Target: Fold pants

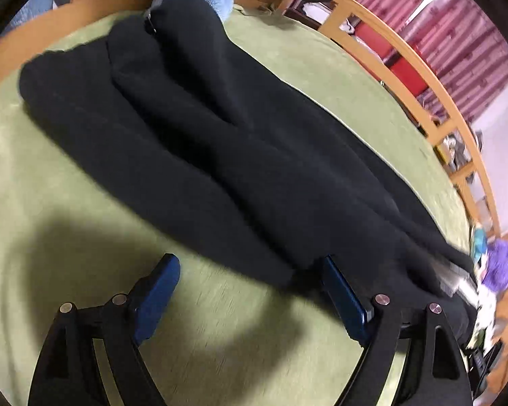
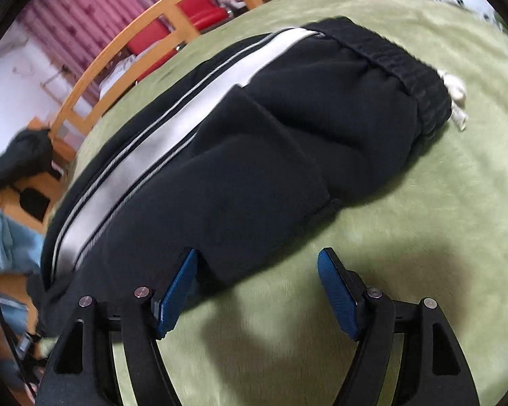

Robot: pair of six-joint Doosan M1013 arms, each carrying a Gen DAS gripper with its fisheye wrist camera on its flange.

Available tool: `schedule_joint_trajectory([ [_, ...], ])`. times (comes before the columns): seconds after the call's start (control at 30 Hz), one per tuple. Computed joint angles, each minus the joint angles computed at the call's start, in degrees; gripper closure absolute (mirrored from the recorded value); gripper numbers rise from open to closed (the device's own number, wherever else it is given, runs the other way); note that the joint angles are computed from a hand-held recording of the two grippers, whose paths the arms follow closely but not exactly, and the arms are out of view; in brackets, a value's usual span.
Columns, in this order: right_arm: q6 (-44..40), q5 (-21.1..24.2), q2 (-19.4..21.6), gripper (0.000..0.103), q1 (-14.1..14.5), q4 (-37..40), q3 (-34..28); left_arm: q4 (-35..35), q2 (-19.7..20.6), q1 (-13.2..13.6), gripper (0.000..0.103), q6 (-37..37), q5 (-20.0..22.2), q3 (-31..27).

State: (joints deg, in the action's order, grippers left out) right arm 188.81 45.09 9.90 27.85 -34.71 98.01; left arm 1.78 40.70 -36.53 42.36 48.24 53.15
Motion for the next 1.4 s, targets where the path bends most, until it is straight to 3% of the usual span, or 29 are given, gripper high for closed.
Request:
schedule_joint_trajectory([
  [0.1, 6.0, -1.9, 0.2, 0.020, -0.5, -5.2, 0.5, 0.3, 0.9, 0.5, 0.017, -2.2, -3.2, -0.6],
  [0.23, 9.5, -2.4, 1.8, 0.016, -1.8, -7.4, -0.6, 1.3, 2.4, 0.7, 0.020, -7.1, -2.9, -2.6],
  [0.27, 10.0, -1.7, 2.2, 0.018, -1.9, -7.9, -1.1, 2.3, 2.8, 0.5, 0.026, -7.7, -1.8, -3.4],
  [0.3, 10.4, -1.2, 2.5, 0.032, -1.9, -8.2, -1.5, 3.9, 3.1, 0.3, 0.049, -8.6, -0.2, -4.3],
  [0.33, 10.7, -0.4, 2.7, 0.068, -1.8, -8.8, -1.9, 4.4, 3.2, 0.2, 0.070, -8.8, 0.5, -4.4],
  [0.4, 12.4, -1.0, 2.2, 0.083, -1.7, -10.3, -1.2, 2.0, 2.0, 0.6, 0.086, -7.2, -1.4, -2.5],
  [0.5, 19.2, 0.2, 0.4, 0.087, 0.1, -14.7, 0.2, 1.8, -0.3, 0.4, 0.092, -6.1, -3.4, 0.6],
  [0.6, 18.0, 5.0, -1.3, 0.088, 2.6, -15.0, 0.0, 2.9, -3.3, -0.6, 0.093, -5.8, -4.2, 3.7],
  [0.77, 17.4, 11.6, -6.8, 0.088, 6.6, -13.4, 2.7, -1.8, -9.1, -2.5, 0.093, -3.2, -6.0, 11.4],
  [0.9, 18.4, 20.9, -12.7, 0.088, 12.3, -12.0, 6.5, -4.5, -14.4, -5.8, 0.093, 0.5, -7.1, 19.3],
  [1.1, 23.9, 30.9, -19.6, 0.085, 20.9, -7.5, 12.5, -11.1, -18.0, -8.6, 0.091, 8.8, -6.3, 25.0],
  [1.17, 22.9, 30.4, -20.5, 0.076, 21.4, -4.2, 13.7, -9.7, -17.8, -8.8, 0.082, 8.4, -3.3, 24.5],
  [1.23, 22.1, 30.3, -20.7, 0.062, 21.7, -0.8, 14.0, -9.9, -17.7, -8.3, 0.066, 8.3, 1.1, 23.6],
  [1.3, 22.7, 34.5, -19.6, 0.057, 24.4, -1.5, 12.7, -8.2, -19.1, -8.1, 0.052, 7.8, 0.3, 25.0],
  [1.4, 22.9, 40.4, -17.8, 0.056, 27.9, -2.3, 10.3, 1.2, -22.4, -8.5, 0.048, 3.3, -1.8, 27.7],
])
